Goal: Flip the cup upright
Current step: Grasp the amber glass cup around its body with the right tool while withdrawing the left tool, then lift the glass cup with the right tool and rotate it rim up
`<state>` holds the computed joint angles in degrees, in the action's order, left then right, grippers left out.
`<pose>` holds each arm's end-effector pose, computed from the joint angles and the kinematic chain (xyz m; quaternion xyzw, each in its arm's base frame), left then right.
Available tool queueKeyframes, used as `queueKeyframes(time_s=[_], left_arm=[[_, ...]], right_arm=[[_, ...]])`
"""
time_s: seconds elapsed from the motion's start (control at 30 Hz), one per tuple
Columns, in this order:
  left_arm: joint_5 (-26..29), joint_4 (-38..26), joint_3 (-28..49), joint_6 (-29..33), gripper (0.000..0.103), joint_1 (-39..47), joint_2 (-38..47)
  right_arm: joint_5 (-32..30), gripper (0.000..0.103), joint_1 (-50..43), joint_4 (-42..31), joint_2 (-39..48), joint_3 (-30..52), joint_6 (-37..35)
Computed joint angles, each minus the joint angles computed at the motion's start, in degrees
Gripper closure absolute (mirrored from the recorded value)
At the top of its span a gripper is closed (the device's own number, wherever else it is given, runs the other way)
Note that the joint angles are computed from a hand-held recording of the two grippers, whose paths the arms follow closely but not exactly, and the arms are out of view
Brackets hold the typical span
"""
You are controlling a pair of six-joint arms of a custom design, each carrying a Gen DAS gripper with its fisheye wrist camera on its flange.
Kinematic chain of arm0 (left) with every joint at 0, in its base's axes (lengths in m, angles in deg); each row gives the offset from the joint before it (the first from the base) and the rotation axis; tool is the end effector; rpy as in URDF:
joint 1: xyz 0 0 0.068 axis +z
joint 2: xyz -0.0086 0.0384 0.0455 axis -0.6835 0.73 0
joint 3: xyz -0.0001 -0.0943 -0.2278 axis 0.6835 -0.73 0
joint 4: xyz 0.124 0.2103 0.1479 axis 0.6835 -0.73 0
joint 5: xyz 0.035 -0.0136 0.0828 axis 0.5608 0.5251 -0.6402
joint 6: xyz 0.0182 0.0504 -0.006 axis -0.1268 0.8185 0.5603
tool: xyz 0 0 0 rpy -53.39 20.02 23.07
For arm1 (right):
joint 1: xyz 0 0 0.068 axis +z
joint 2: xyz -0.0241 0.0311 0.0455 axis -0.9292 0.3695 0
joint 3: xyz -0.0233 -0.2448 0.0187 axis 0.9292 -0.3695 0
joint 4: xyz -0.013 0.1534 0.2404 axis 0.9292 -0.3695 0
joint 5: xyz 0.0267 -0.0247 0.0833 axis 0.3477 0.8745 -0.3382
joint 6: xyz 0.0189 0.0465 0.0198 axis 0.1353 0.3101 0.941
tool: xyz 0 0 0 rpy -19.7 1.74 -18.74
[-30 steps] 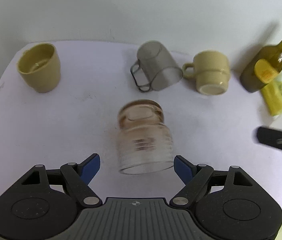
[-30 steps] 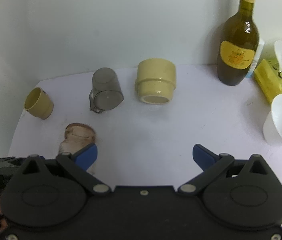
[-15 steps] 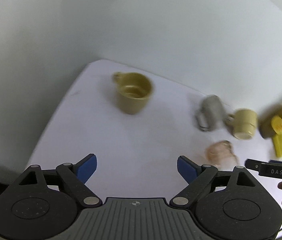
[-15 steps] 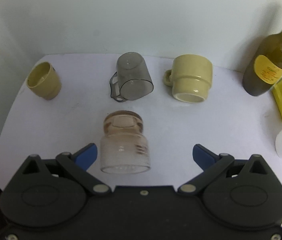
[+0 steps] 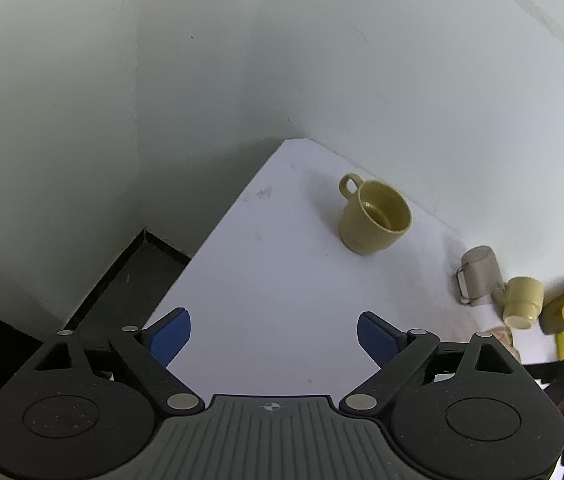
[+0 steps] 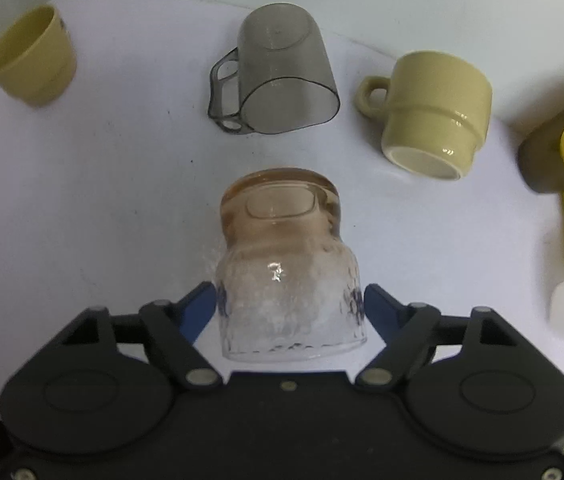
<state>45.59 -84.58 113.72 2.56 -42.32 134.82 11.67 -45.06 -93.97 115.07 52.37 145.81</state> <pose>0.2377 0.0019 0.2832 -0.1959 0.9345 -0.0785 0.2867 0.3893 0.1590 0.1987 0.3096 0.9443 -0.0602 0.0938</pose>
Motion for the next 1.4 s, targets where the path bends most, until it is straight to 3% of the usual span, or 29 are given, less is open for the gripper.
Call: queueKeyframes(time_s=[0.07, 0.17, 0.27, 0.4, 0.6, 0.8, 0.9, 1.1, 1.4], left_arm=[[1.6, -0.5, -0.8, 0.5, 0.011, 1.6, -1.3], [2.9, -2.1, -0.6, 2.3, 0.011, 3.3, -3.1], [3.9, -2.9, -0.3, 3.3, 0.010, 4.6, -3.9], [3.6, -2.8, -0.1, 2.8, 0.010, 4.9, -4.0], [2.9, -2.9, 0.3, 1.3, 0.010, 4.6, -4.6], [0.6, -3.9, 0.0, -1.5, 0.009, 3.2, -6.0], [-0.7, -3.9, 0.0, -2.8, 0.009, 2.3, -6.1], [-2.2, -4.1, 0.8, -4.0, 0.009, 0.5, -5.2], [-2.1, -2.3, 3.3, -2.7, 0.009, -2.2, -1.3]], right_arm=[[-1.1, 0.024, 1.0, -4.0, 3.5, 5.6, 3.5], [-3.3, 0.023, 1.0, -3.6, 3.8, 6.7, 6.5], [-3.3, 0.024, 0.8, -3.4, 3.0, 6.9, 6.0], [-5.3, 0.018, -2.2, 1.0, 0.5, 4.2, 4.1], [-7.7, 0.017, -5.8, -0.3, 6.1, 11.5, -0.8], [-16.2, 0.022, -8.3, 3.2, 11.4, 13.6, -2.2], [-18.4, 0.032, -8.5, 5.4, 11.0, 12.3, -1.3], [-14.5, 0.032, -7.6, 6.4, 8.2, 10.5, -1.0], [-3.8, 0.032, -4.3, 7.4, 1.1, 8.1, -2.7]])
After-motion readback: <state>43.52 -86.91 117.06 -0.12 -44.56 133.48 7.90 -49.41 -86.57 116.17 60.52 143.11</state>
